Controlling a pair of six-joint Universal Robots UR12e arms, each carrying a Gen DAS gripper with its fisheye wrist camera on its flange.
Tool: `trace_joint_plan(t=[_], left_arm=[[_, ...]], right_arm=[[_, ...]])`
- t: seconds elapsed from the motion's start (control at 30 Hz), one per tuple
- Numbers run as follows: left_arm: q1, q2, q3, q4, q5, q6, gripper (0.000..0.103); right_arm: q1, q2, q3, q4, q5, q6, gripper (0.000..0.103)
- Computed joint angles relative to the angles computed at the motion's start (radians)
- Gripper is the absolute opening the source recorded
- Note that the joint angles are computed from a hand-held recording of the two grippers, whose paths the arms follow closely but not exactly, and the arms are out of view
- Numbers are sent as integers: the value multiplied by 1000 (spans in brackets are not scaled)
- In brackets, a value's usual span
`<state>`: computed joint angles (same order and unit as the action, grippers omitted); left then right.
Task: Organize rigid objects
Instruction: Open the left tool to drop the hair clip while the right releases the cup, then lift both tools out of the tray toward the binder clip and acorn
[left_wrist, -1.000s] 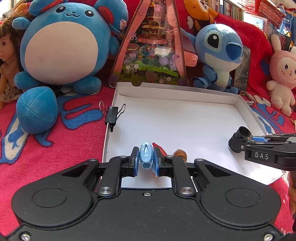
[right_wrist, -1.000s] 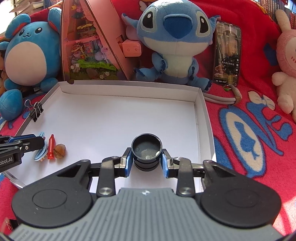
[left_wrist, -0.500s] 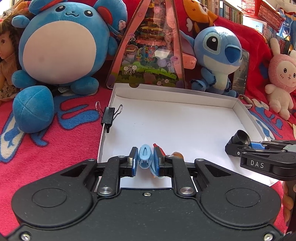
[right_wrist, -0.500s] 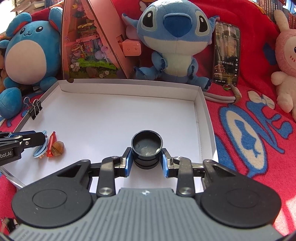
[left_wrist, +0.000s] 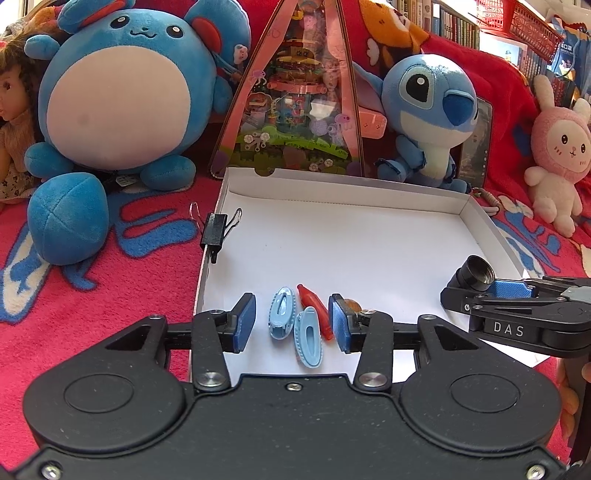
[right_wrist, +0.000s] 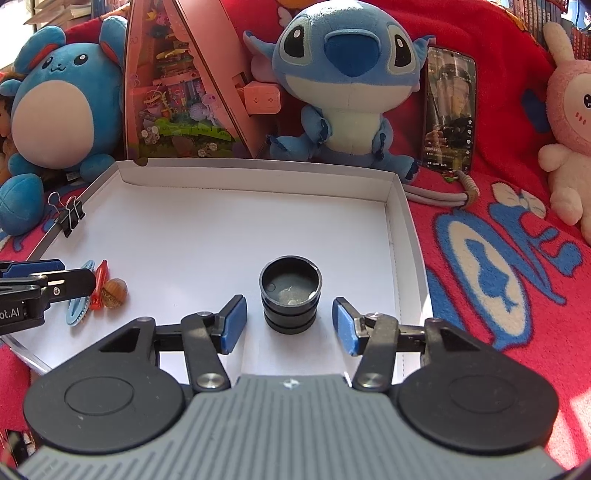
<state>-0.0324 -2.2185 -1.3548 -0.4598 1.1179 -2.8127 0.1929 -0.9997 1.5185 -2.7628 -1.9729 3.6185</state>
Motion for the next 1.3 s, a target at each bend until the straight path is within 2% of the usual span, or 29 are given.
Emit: trace_joint_plan(t=[0.47,0.63,0.97,1.3], left_arm=[[12,35,-34,15,-40,9,70],[22,61,-72,55,-50,31,77],[46,119,-158,89,-102,75,78],[62,157,-225,97,-120,110,79]], right_arm=[[-1,-42,57,-101,-19,-8,86],[4,-59,81,-149,-35,-13,88],[26,-86,133,-238,-42,-62,92],[48,-103,176,-303,-19,-103,93]])
